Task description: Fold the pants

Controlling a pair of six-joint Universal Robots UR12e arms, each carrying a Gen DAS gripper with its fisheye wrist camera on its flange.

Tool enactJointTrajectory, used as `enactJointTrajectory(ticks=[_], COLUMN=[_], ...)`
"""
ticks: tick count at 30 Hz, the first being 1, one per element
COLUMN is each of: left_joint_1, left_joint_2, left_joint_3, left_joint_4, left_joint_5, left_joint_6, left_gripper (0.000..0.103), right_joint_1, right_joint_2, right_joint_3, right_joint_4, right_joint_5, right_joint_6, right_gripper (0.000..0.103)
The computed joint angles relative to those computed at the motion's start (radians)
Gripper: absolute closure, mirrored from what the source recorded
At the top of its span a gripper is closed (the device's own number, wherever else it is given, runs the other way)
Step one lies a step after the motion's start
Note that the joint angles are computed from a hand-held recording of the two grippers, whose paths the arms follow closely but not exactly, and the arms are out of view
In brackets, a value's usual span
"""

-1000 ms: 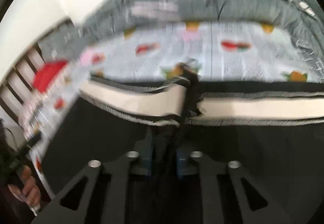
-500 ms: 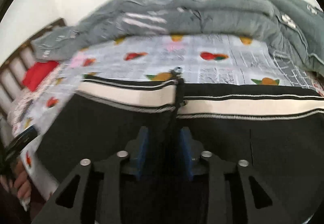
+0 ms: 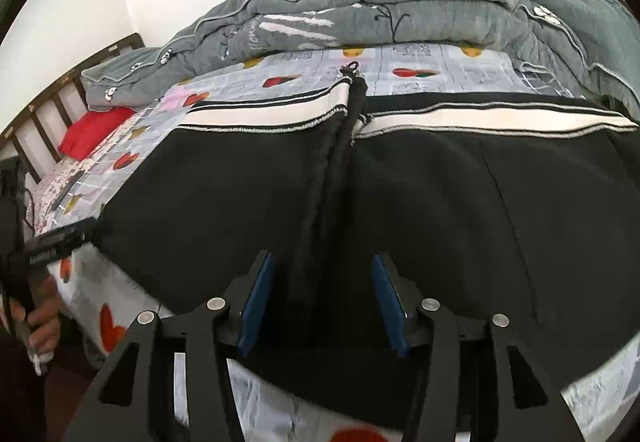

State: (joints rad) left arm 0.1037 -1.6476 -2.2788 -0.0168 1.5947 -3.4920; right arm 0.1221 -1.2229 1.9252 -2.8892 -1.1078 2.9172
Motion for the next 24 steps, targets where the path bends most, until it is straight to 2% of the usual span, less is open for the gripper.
enactJointTrajectory(ticks=[2,4,8,10,13,15,19,20,24], left_joint_1=[0.01,0.012,0.002,0.004,0.017,0.017,0.021,0.025,0.044], left_joint_2=[-0.003,-0.015,-0.042,-0.052,-0.072,-0.082,-0.099,-0.104,-0.124], left_joint_3=[0.003,0.014,0.048,0.063,0.073,0.081,0.102,0.109,0.131], left_joint_4=[0.01,0.011,-0.019,-0.047,-0.045,-0.037,-0.045,-0.047,-0.05], left_joint_5=[-0.036,-0.059,-0.065,-0.076,-0.118,-0.117,-0.118,-0.121,-0.151], left_joint_6=[-0.016,-0.017,0.001,-0.005,-0.025,-0.032,-0.047,-0.058,-0.114], left_gripper=[0.026,0.026,0.027,0.027,0.028,0.029,0.039,0.044,0.051], right_joint_1=[-0.021,-0.037,-0.094,-0.124,-0.167,-0.206,-0.266,-0.27,-0.269], right_joint_2=[-0.026,-0.046,-0.065,-0.06,-0.037,-0.018,0.019,0.033,0.083], right_joint_3=[0.025,0.048,0.067,0.064,0.043,0.022,-0.016,-0.029,-0.087], right_joint_4=[-0.017,-0.066,-0.149,-0.16,-0.147,-0.105,-0.065,-0.074,-0.058], right_joint_5=[0.003,-0.047,-0.216,-0.284,-0.385,-0.364,-0.213,-0.194,-0.153], right_joint_6=[0.009,0.028,0.119,0.172,0.249,0.31,0.409,0.432,0.463], right_gripper=[0.049,0.047,0.044,0.039,0.038,0.038,0.038,0.038,0.038])
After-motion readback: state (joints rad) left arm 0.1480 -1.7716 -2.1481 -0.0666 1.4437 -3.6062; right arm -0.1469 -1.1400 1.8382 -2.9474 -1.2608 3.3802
